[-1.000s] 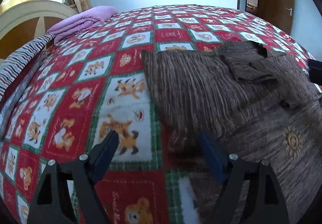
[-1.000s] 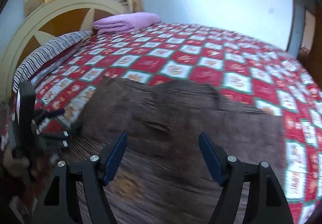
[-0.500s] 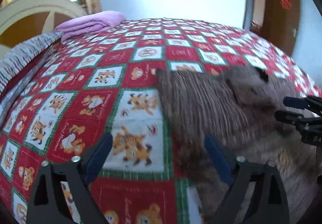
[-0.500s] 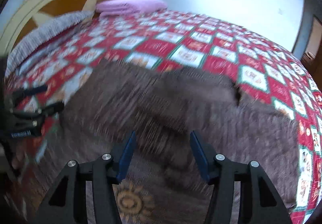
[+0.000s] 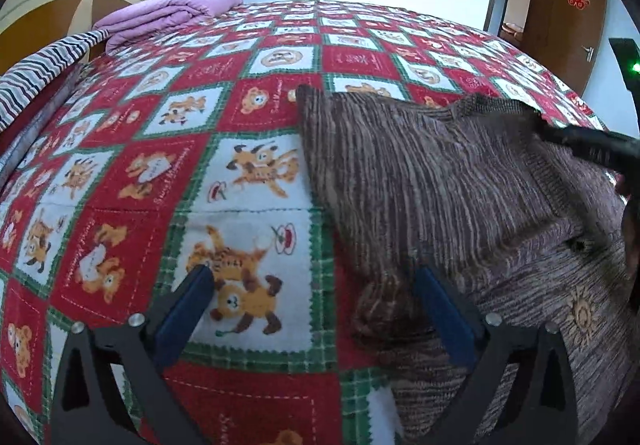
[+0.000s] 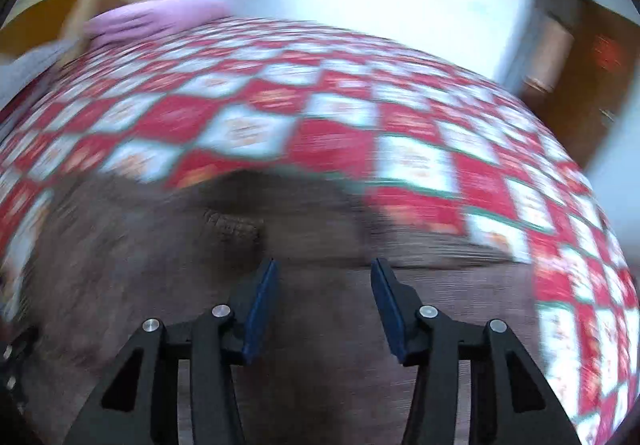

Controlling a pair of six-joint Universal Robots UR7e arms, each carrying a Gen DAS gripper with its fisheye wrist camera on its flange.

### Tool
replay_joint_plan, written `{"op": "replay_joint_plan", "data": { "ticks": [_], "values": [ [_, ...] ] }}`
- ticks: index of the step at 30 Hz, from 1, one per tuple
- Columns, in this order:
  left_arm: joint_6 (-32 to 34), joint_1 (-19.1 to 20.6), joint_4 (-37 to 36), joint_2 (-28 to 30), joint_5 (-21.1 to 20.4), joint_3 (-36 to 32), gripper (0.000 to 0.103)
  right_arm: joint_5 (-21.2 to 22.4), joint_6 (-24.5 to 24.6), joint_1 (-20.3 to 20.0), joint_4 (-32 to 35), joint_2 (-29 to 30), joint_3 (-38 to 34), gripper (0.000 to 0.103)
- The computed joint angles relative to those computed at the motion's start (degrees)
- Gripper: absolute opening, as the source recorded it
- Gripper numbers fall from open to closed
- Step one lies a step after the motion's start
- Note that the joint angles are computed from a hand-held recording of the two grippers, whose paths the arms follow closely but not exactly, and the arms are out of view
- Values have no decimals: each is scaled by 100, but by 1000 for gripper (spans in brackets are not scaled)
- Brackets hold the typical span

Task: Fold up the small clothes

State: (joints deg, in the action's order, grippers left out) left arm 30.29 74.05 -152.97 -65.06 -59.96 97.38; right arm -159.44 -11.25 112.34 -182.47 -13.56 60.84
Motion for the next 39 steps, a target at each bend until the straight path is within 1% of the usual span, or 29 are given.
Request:
{"op": "replay_joint_plan", "data": {
  "ticks": [1, 2, 4, 6, 8, 10, 11, 12, 13, 14, 15, 16, 17, 20, 24, 27, 28, 30, 31, 32, 33, 34, 35, 36, 37, 38, 39],
  "values": [
    [10, -3, -19, -2, 1, 11, 103, 100, 175, -17, 48, -211, 294, 50],
    [11, -2, -24, -3, -5, 12, 103, 296, 283, -18, 5, -390, 570, 50],
    [-18, 15, 3, -5, -57, -11, 103, 844, 540, 14, 47, -730, 1121, 50],
    [-48, 33, 34, -3, -108, -39, 103, 1652, 746, 32, 188, -1029, 1626, 50],
    [-34, 36, 23, -6, -120, -36, 103, 2144, 912, 51, 466, -1088, 1820, 50],
    [-3, 32, 17, -7, -108, -25, 103, 2133, 1141, 61, 872, -1035, 1819, 49],
    [14, 31, 24, -7, -110, -23, 103, 2072, 1250, 54, 997, -993, 1794, 48],
    [16, 24, 24, -9, -97, -14, 103, 1973, 1353, 41, 1062, -950, 1771, 43],
    [23, 23, 25, -10, -101, -13, 103, 1987, 1341, 8, 1009, -923, 1755, 39],
    [26, 24, 37, -12, -105, -17, 103, 2116, 1293, -18, 871, -937, 1815, 29],
    [27, 25, 45, -13, -103, -16, 103, 2203, 1254, -16, 753, -958, 1885, 22],
    [29, 26, 40, -22, -107, -8, 103, 2175, 1185, 5, 655, -942, 1897, 18],
    [28, 27, 50, -24, -108, -8, 103, 2190, 1134, 19, 609, -939, 1904, 5],
    [9, 31, 85, -47, -132, 0, 103, 2127, 922, 126, 405, -958, 1994, 4],
    [25, 34, 125, -95, -145, 43, 103, 2164, 931, 183, 218, -1061, 2215, 4],
    [17, 45, 169, -109, -182, 39, 103, 1956, 885, 141, 274, -992, 2207, 4],
    [17, 49, 184, -106, -189, 27, 103, 1984, 958, 93, 415, -999, 2214, 4],
    [31, 43, 164, -107, -169, 43, 103, 2089, 910, 56, 243, -1021, 2273, 5],
    [43, 38, 147, -108, -152, 53, 103, 2134, 1004, 52, 259, -1058, 2303, 6],
    [51, 36, 127, -113, -148, 67, 103, 2153, 1079, 66, 198, -1093, 2340, 8],
    [46, 40, 125, -115, -158, 67, 103, 2114, 1049, 99, 37, -1098, 2375, 18],
    [33, 46, 134, -117, -173, 62, 103, 2079, 933, 136, -162, -1089, 2399, 24],
    [15, 50, 143, -123, -185, 64, 103, 2070, 801, 174, -320, -1078, 2417, 36],
    [11, 51, 143, -126, -189, 64, 103, 2060, 744, 193, -354, -1073, 2424, 39],
    [22, 47, 130, -121, -175, 65, 103, 1993, 731, 204, -301, -1056, 2407, 39],
    [31, 40, 116, -115, -155, 70, 103, 1778, 850, 200, -61, -1020, 2342, 39],
    [46, 34, 87, -113, -133, 83, 103, 1679, 998, 167, 90, -1017, 2336, 39]
  ]
}}
